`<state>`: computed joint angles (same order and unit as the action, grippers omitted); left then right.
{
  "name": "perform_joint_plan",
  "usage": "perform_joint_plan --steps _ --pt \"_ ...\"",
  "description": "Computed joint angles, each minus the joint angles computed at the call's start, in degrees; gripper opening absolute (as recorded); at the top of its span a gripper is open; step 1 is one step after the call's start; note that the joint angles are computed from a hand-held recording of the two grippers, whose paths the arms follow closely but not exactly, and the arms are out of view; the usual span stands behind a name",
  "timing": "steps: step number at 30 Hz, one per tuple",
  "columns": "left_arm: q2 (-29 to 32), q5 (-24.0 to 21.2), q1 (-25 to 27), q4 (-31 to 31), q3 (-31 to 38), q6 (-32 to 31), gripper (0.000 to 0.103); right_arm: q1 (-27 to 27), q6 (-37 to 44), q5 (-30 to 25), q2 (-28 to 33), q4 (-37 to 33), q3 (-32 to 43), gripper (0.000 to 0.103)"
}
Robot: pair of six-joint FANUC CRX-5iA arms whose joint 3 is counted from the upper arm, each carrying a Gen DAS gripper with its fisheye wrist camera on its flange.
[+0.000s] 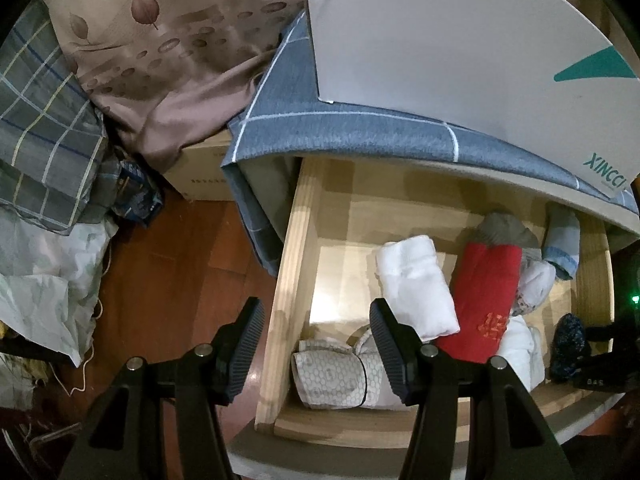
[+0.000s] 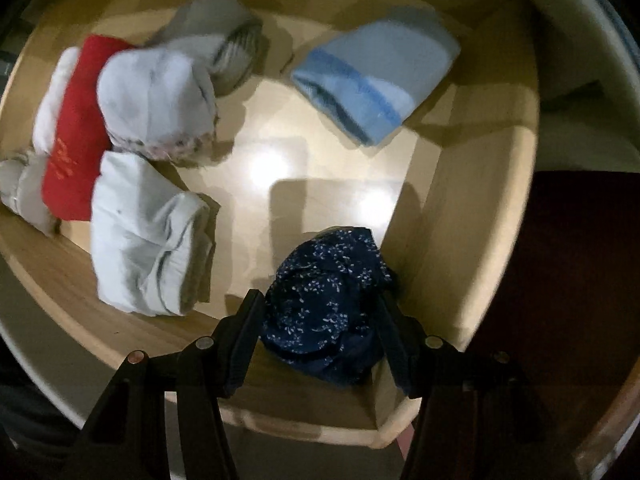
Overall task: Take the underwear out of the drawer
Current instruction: 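Move the right gripper back over the drawer toward the dark blue underwear, then close the right gripper on the dark blue floral underwear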
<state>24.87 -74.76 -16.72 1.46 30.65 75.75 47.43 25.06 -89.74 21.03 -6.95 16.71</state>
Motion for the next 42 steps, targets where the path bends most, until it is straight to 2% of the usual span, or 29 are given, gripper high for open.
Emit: perform_joint_plan --steps 6,14,19,26,30,34,42 --pt "0.6 -0.9 -0.2 -0.4 0.8 0.4 0.056 -0.5 2.1 -0.3 0.8 -0.1 -0.2 0.054" --pt "1.0 -1.8 0.0 -0.3 1.3 0.6 0.056 -1.0 6.3 -3.3 5.1 0.2 4.2 0.057" --pt "1.1 -2.1 0.0 -0.2 1.5 0.5 0.056 -0.6 7.4 -4.7 6.4 1.8 5.2 0.050" --pt "1.4 -2.6 0.1 0.1 1.7 -0.2 0.056 -0.3 4.3 -4.1 5.6 2.5 4.2 0.031" --pt "1.7 -3.1 0.1 0.4 1.9 -0.8 0.056 -0.1 0.3 -1.2 3.1 3.1 1.2 0.025" --pt "1.8 -3.2 0.1 0.8 1.9 -1.5 0.056 -0.3 -3.0 1.6 -0.2 3.8 -0.9 0.024" --pt "4.1 -7.3 0.1 2.5 3.7 -3.2 0.056 1.7 -12.0 11.2 -5.8 5.2 -4.0 0.024"
